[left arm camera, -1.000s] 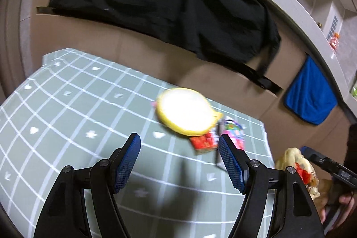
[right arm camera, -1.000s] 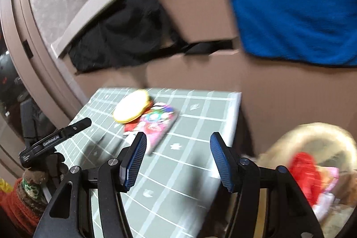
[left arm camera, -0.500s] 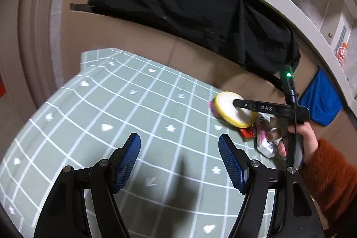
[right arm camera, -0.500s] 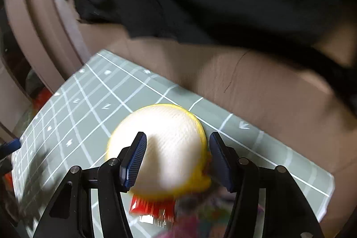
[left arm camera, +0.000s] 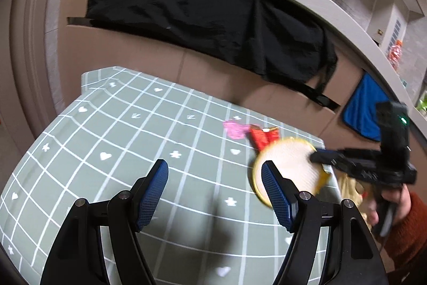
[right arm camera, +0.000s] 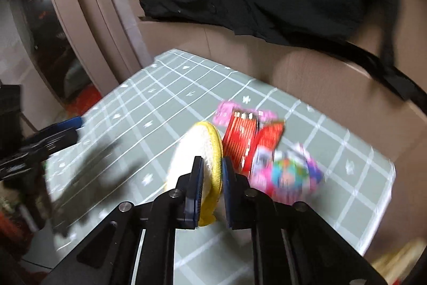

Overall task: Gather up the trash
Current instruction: 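Move both tools to the table and grasp the yellow-rimmed lid with right tool, then grasp the red snack wrappers with the left tool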

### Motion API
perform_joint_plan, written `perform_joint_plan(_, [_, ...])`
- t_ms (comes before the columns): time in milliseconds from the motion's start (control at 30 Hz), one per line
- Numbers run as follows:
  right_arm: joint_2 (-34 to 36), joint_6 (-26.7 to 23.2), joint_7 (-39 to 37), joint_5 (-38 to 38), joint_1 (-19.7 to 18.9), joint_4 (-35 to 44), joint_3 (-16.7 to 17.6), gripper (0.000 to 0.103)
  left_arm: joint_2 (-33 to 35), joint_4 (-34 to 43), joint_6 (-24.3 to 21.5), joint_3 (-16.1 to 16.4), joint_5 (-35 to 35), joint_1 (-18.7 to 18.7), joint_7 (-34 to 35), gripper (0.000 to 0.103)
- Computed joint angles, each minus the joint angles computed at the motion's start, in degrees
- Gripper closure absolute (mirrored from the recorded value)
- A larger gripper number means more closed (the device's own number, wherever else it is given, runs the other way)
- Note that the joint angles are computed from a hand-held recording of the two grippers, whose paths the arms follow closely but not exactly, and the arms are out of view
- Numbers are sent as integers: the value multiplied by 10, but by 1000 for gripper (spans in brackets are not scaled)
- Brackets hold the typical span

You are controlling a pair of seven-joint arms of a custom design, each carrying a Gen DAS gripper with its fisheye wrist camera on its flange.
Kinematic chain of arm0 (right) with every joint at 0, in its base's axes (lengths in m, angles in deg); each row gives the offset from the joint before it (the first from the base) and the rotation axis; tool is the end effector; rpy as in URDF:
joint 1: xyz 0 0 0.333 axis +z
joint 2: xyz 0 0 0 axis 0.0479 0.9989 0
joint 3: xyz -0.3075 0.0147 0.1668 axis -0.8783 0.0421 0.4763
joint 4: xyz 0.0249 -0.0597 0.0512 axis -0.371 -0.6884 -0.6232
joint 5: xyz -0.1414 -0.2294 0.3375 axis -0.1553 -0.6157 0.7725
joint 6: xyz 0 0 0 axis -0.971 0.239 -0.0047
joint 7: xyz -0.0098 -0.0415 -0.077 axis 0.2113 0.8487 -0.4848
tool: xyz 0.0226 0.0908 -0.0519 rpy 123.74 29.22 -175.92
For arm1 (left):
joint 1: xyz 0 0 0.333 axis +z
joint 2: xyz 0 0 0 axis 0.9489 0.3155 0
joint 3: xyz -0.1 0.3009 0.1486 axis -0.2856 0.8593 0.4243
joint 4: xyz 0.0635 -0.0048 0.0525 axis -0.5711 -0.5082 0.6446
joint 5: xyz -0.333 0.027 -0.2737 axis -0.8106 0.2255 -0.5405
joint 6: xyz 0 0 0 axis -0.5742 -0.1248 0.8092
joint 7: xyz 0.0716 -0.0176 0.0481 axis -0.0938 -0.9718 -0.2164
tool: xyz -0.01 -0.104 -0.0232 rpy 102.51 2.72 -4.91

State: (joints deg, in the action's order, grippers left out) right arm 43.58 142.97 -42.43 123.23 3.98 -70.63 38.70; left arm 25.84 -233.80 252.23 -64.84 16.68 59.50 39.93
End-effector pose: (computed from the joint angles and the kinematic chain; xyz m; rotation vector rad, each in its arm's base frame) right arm 0.4982 -0.0167 0.5111 -2.2621 0.8420 -0.0700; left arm 0.3201 -0.2484 0.5033 -1.9900 1.4173 -1.0824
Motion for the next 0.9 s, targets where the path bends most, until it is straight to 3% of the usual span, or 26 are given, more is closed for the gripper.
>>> perform_joint_plan(200, [-61,-22,-21,-24,-47,-50,-37,91,54,26,64,-4,1,-1,-1,30])
perform_joint_plan(300, [-72,-19,-26,-33,-74,-66,-55,91,110,47,118,-12,7,17,-4,29])
perform_joint_plan(400, [-65,-24,-25,-32,-96,-69,-68,91,188,80,155,8,-12,6,12,26])
perform_joint_plan(467, [-57,-26,-28,-30,-108,-69,-75,91,235,113,145,13,-23,6,22,26])
perform_joint_plan(567, [-45,-35,-35,-19,-119,-67,-81,91,279,156,127,-14,10,46,-19,26])
perform_joint_plan(633, [-38,-43,-43,-11,-125,-67,-84,91,314,188,124,-11,33,53,-49,26])
perform_joint_plan(700, [-29,-58,-46,-3,-129,-63,-86,90,352,226,111,3,36,41,-45,26])
perform_joint_plan(800, [-23,-68,-45,8,-135,-64,-84,87,396,290,24,14,39,12,-11,28])
perform_joint_plan(900, [-25,-73,-51,16,-138,-67,-83,87,427,329,-30,28,17,-14,17,43])
